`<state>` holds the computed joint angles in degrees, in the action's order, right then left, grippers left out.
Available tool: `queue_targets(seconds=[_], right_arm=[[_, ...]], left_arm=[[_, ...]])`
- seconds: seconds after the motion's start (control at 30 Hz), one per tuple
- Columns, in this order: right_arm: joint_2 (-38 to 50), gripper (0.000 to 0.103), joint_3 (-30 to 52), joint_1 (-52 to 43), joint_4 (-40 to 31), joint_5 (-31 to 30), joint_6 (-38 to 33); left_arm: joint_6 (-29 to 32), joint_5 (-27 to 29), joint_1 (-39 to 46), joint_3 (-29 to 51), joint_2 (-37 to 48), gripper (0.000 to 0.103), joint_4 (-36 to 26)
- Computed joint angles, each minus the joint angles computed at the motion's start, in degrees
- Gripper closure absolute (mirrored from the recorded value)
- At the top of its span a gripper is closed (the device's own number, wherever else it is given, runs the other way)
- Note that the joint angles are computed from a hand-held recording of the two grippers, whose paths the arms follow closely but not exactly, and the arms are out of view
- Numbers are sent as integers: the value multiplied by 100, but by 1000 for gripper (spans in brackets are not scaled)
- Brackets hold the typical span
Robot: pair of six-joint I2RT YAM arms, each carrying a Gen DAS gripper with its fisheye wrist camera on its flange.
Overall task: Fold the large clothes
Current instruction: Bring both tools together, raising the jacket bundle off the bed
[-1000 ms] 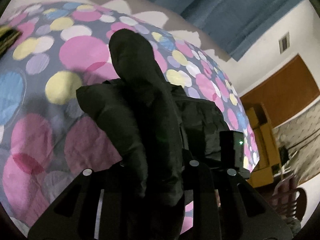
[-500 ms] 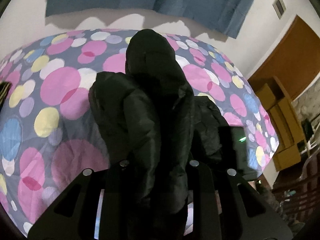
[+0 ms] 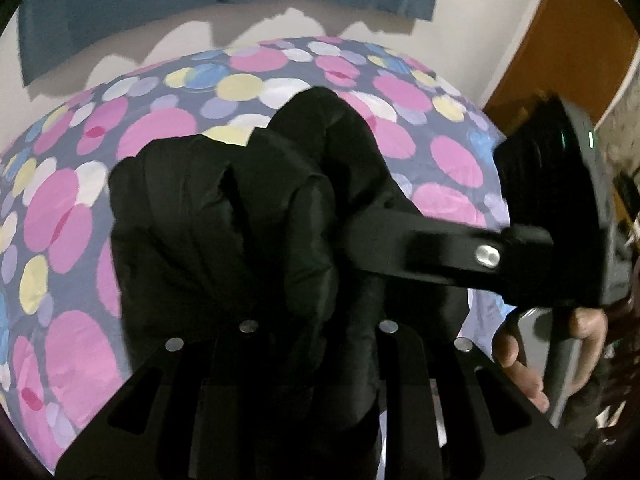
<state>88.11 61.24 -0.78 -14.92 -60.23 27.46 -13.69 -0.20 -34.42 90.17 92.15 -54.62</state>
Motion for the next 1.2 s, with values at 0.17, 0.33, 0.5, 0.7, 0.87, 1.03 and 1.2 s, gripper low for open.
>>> queue_targets(seconds=[0.17,0.33,0.5,0.7,0.87,1.03,1.2], right_arm=[[490,22,342,-120,-678,191,-552],[866,35,434,-334,-1207,304,-950],[1033,56,464,-393,-1325,184,-1070],[1138,68,568,-433,-1461,109,-1261],[1351,72,516,-573,-1447,53,-1273],[1330,72,466,-617,-1468,14,-1323],[1254,72,407,-624,-1494,27,-1356]], left_arm=[[-59,-535,-515,-237,321,81,536],[-81,-731,-699,-464,430,80,909],[-27,-1107,-945,-647,450,75,1087],[66,-1127,-1210,-912,-57,64,1115],[65,-525,-1230,-1492,-1085,63,1155],[10,379,-254,-2263,-2562,56,1355],[140,1400,1885,-3204,-3063,48,1923]])
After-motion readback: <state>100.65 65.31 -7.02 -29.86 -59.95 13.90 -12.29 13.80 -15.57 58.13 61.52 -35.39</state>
